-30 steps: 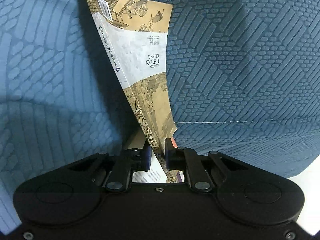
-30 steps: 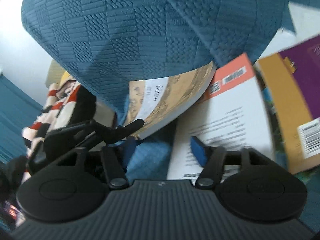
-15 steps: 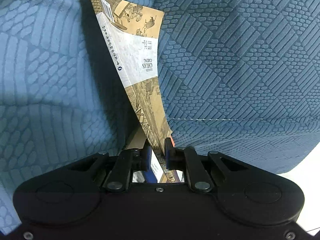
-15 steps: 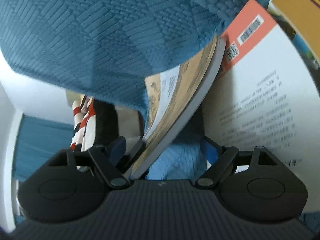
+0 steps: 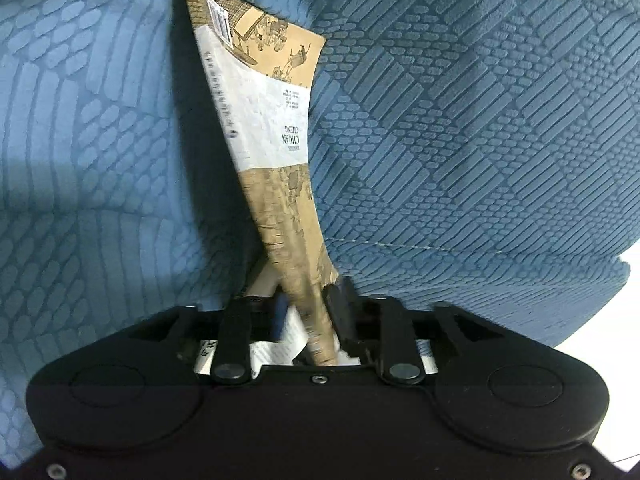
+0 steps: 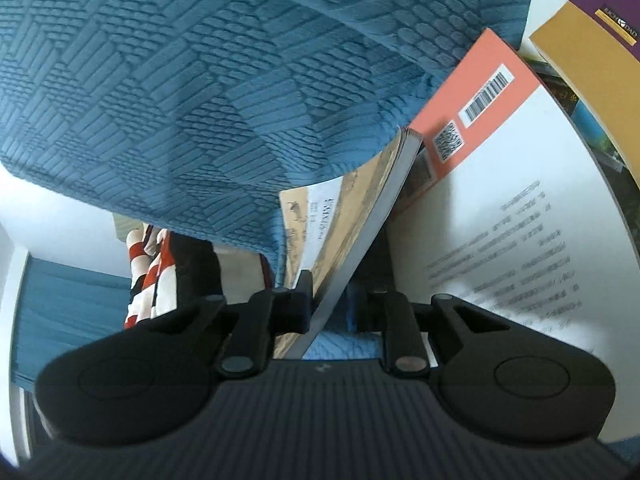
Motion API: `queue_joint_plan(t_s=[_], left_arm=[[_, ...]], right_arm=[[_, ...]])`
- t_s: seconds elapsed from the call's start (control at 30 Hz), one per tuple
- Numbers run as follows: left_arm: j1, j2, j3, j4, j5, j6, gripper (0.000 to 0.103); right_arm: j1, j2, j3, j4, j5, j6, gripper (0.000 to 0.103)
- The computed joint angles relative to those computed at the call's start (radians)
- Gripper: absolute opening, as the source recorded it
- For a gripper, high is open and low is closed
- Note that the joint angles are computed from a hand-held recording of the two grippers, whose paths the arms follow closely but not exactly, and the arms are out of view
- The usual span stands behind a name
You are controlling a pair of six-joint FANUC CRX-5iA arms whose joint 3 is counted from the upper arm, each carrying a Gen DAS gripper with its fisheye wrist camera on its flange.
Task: Organize objects
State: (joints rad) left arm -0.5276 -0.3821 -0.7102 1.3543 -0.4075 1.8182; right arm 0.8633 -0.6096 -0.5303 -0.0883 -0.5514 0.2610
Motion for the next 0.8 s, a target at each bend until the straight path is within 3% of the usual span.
queue_joint_plan(t_s=[0.3,0.47,0.67,0.77,0.8], left_arm=[[-0.009,-0.003,-0.011,-0.016,-0.002,0.057,0.035],[-0.004,-0.009,-0.004,-0.087,-0.013,0.139,0.025],[0.043,-0.026,0.007,-0.172,-0.06,0.197,0.014],[0.075,-0.024,0.038,-0.257,-0.1,0.239,0.01],[0.083,-0.026,0.044,-0.272,-0.114,0.247,0.009]], right_arm=[[0.122,-0.043,-0.025,0.127,-0.021,-0.11,0.017],[0.181,-0.059,-0.047,0.209,-0.032,-0.216,0.017],[0.158,-0.055,-0.044,0.136,-0.024,-0.214,0.02],[0.148,-0.057,-0.05,0.13,-0.017,-0.228,0.025],[0.146,-0.052,-0.05,0.14,-0.021,-0.232,0.032]])
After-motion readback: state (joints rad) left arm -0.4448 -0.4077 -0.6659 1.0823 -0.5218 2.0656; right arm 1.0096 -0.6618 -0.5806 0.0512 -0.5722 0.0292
